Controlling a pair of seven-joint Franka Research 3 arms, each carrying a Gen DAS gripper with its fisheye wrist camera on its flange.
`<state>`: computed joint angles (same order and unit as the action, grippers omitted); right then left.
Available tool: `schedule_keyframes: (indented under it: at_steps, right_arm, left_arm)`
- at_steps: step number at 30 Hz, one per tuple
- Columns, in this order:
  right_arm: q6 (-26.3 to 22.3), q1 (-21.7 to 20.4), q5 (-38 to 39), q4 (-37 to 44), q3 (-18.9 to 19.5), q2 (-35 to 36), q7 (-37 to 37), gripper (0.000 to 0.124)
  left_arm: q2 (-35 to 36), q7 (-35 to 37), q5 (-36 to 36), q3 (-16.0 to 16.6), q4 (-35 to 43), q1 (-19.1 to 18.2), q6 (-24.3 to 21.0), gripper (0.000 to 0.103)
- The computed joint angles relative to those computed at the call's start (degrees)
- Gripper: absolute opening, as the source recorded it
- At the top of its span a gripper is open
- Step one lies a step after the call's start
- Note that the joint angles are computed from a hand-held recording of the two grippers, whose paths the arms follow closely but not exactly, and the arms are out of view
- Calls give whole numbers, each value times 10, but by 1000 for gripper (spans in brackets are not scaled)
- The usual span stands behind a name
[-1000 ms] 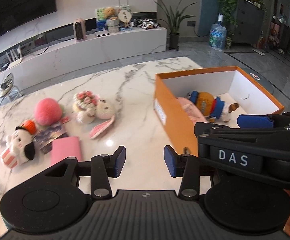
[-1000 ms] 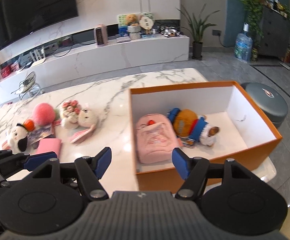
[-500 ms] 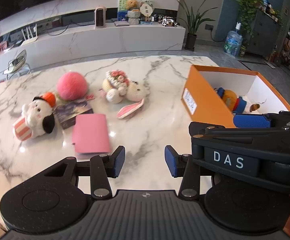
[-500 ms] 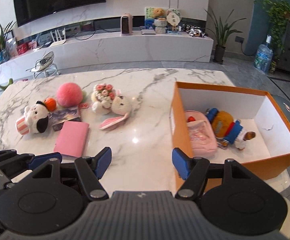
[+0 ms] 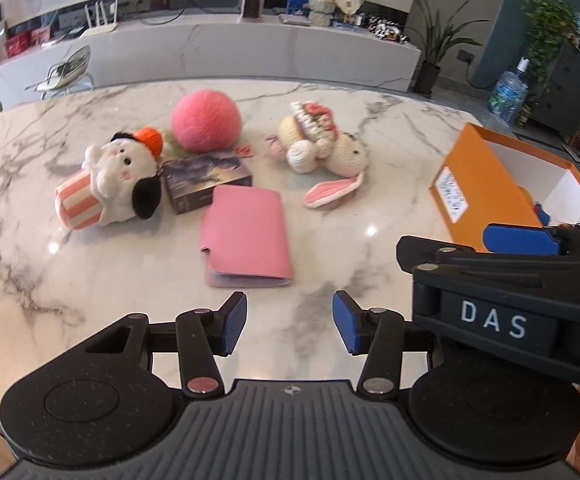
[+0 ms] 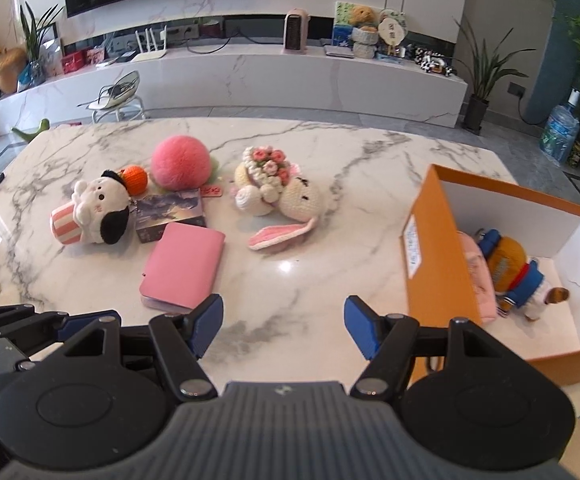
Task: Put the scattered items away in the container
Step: 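Withdraw both tools from the box toward the remaining toys, then grasp the striped cup plush with the left tool while the right tool grasps the crocheted bunny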
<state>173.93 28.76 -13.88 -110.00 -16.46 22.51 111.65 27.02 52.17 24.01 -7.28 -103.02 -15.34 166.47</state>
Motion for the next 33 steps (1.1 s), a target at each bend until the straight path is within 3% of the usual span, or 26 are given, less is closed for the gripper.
schedule_keyframes:
  at_steps: [7, 11, 17, 21, 28, 30, 33]
  right_arm:
    - [-32, -40, 39, 65, 45, 44, -49, 70]
    - [-50, -61, 65, 118, 67, 78, -80, 70]
    - [-80, -90, 108, 218, 98, 141, -135, 70]
    - [-99, -90, 112, 292, 92, 191, -160, 73]
    - [-164, -95, 102, 452, 76, 298, -181, 82]
    - [-189, -99, 97, 503, 78, 331, -194, 84]
    - [-225, -106, 90, 586, 81, 384, -210, 84]
  left_arm:
    - [32, 2, 0, 13, 48, 3, -29, 56]
    - [52, -10, 34, 41, 89, -11, -54, 56]
    - [90, 11, 75, 59, 157, -9, -95, 57]
    - [118, 5, 119, 88, 199, -20, -110, 68]
    - [175, -6, 214, 140, 271, -45, -151, 75]
    - [184, -4, 246, 147, 278, -47, -146, 88]
    - [197, 20, 249, 131, 294, -32, -135, 90]
